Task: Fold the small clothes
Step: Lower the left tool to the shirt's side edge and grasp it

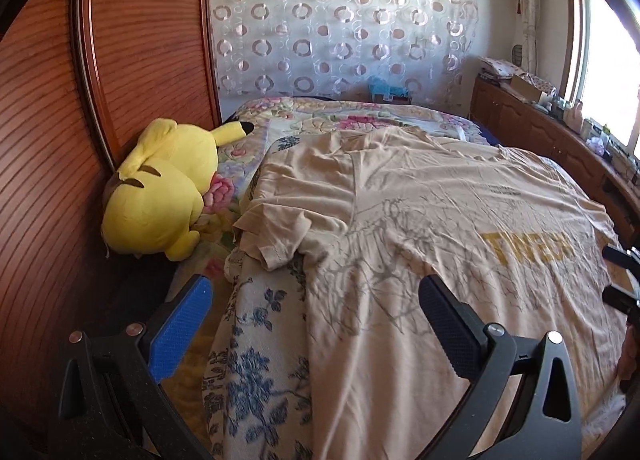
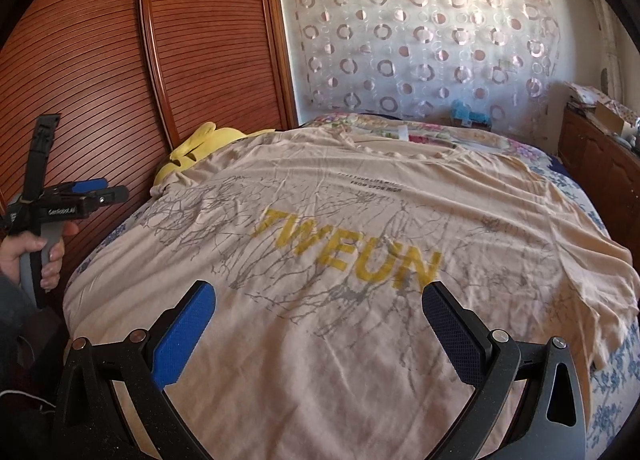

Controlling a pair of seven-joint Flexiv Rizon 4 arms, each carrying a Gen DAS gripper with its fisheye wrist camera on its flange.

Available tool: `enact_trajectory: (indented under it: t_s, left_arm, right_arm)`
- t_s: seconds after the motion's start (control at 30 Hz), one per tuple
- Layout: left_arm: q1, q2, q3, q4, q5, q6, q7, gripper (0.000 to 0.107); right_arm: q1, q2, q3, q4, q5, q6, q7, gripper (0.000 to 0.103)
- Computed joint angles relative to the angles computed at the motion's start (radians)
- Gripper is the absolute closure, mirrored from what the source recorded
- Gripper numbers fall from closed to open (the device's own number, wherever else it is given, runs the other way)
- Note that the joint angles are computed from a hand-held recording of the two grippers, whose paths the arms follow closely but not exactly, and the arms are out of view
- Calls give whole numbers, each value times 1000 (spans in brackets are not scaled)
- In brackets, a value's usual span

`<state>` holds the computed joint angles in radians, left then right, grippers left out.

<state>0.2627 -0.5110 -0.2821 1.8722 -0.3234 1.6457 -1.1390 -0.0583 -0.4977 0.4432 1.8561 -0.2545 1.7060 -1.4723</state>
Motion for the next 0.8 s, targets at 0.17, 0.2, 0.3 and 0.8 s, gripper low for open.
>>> enact_trajectory:
  t_s: [0.17,0.2,0.3,0.8]
  left_arm:
    - [-1,-55,19,-102,-44,-119,8,15]
    - [-10,-65,30,-123,-57,-142,6,18]
    - [-52,-113,94,-219,-88,-245,-20,28]
    - [-152,-207,258,-394,-14,-390,-97,77]
  right_arm:
    - [-28,-35,50,-68,8,-80,-36,0]
    - [-16,-37,42,-78,16,-89,-44,0]
    - [-7,-46,49,-115,39,-136,-80,0]
    - [117,-26,-47,-160,187,-234,-193,0]
